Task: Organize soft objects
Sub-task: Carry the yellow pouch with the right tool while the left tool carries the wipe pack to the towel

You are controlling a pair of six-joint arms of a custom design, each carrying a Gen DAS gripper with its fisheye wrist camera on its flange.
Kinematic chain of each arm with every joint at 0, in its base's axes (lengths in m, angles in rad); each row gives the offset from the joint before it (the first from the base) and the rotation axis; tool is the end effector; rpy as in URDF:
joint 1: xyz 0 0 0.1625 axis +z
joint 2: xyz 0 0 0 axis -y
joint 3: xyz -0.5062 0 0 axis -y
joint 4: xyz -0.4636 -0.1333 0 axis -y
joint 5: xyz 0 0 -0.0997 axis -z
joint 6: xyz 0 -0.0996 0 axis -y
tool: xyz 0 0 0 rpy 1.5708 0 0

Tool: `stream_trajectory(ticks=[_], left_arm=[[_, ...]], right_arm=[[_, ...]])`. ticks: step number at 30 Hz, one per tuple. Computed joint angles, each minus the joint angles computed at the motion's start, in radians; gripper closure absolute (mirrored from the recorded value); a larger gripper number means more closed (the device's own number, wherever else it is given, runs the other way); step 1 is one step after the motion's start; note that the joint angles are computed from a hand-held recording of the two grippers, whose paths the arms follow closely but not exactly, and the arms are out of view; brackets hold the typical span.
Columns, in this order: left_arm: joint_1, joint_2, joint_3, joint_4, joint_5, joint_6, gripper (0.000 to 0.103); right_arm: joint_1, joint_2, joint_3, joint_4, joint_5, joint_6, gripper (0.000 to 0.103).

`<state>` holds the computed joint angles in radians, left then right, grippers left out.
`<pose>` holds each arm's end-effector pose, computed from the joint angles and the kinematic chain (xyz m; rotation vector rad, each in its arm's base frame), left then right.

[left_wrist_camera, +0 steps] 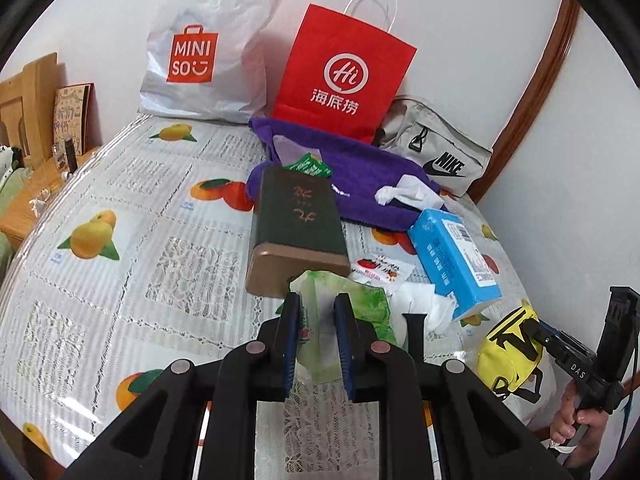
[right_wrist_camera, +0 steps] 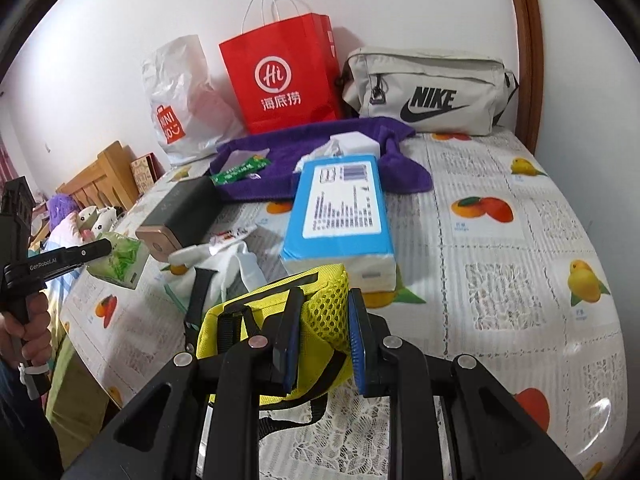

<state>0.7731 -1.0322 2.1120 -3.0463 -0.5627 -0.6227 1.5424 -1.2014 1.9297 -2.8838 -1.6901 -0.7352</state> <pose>-0.2709 -0.5682 0.1776 -0.0533 2.3551 -1.1979 0.1025 -0.6697 0.2985 0.8990 -2.5789 0.7019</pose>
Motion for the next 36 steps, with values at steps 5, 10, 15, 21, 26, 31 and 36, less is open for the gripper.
stream_trajectory(ticks=[5, 10, 15, 21, 26, 31, 36], left_arm=[[-0.006, -0.007, -0.02, 0.038, 0.015, -0.008, 0.086], [-0.007, -0.009, -0.047, 0.056, 0.027, 0.002, 0.086], [0.005, -0.004, -0.083, 0.074, 0.023, 0.015, 0.086], [0.024, 0.006, -0.125, 0.073, 0.014, 0.053, 0.086], [0.042, 0.017, -0.165, 0.087, 0.006, 0.081, 0.085], [0.057, 0.026, -0.201, 0.096, 0.002, 0.106, 0.086], [0.078, 0.037, -0.236, 0.111, -0.006, 0.125, 0.086]], right_arm=[[0.015, 0.003, -0.02, 0.014, 0.013, 0.009, 0.081], [0.031, 0.015, -0.055, 0.033, 0.028, 0.021, 0.081], [0.047, 0.039, -0.099, 0.046, 0.034, 0.035, 0.081], [0.065, 0.078, -0.16, 0.069, 0.023, 0.05, 0.081], [0.08, 0.12, -0.215, 0.089, 0.0, 0.065, 0.081], [0.089, 0.154, -0.264, 0.113, 0.0, 0.079, 0.081], [0.099, 0.191, -0.317, 0.129, 0.003, 0.08, 0.081]])
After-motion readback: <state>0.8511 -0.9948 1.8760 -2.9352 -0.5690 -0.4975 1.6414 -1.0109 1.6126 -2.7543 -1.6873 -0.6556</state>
